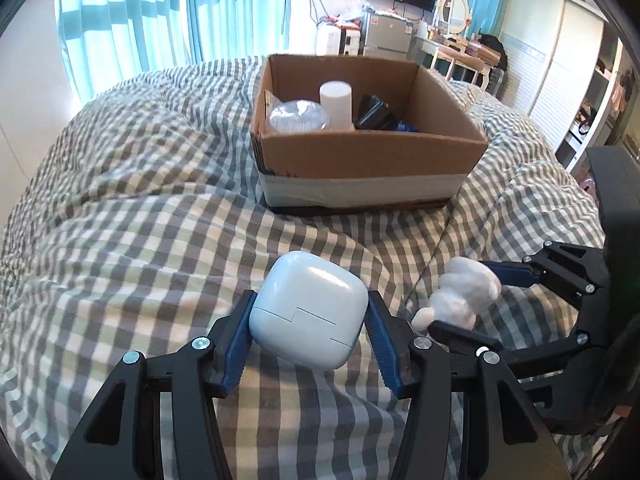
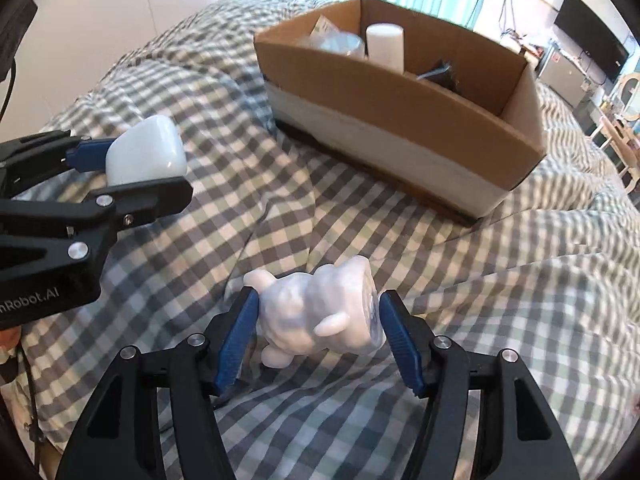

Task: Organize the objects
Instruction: 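Carry the earbud case and bunny figurine over the box and lower them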

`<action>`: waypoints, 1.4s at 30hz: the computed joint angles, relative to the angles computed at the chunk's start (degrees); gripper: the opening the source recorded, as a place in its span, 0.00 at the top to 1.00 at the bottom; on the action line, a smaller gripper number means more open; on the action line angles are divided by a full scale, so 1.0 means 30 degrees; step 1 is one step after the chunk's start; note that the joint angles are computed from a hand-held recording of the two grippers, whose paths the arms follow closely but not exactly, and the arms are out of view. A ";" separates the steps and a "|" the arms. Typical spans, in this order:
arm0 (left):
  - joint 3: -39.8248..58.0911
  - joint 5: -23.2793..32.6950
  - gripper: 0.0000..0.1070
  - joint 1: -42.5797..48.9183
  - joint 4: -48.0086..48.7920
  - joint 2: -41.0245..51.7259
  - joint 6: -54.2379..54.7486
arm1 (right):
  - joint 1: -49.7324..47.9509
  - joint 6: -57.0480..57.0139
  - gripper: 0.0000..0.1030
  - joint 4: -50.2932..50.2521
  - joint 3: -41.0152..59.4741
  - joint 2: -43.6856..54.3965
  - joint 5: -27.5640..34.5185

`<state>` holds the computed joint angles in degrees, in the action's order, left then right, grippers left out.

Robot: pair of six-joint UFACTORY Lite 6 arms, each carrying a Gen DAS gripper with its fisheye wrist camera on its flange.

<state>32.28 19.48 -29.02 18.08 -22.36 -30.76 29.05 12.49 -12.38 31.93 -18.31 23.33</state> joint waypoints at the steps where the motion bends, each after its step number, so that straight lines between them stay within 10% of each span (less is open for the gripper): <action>1: 0.0017 0.0209 0.49 -0.0134 0.0239 -0.0317 -0.0267 | 0.0007 0.0115 0.39 -0.0144 0.0015 -0.0562 0.0344; 17: 0.8794 0.1567 0.49 0.0406 0.0837 0.2475 0.1211 | -0.1828 0.1128 0.39 -0.2865 0.7414 -0.1476 0.2323; 29: 1.9835 -0.0909 0.49 0.2008 -0.1483 1.4077 0.6023 | -0.5389 -0.2488 0.39 0.1404 1.6912 0.8200 0.0054; 42: 2.9629 0.2314 0.49 0.3016 -0.8731 2.3742 1.3204 | -0.6695 -0.4052 0.39 0.3417 2.3108 1.6561 -0.0176</action>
<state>121.17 26.42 -19.97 -8.11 48.86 8.85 8.97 0.33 -2.13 101.26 31.37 22.81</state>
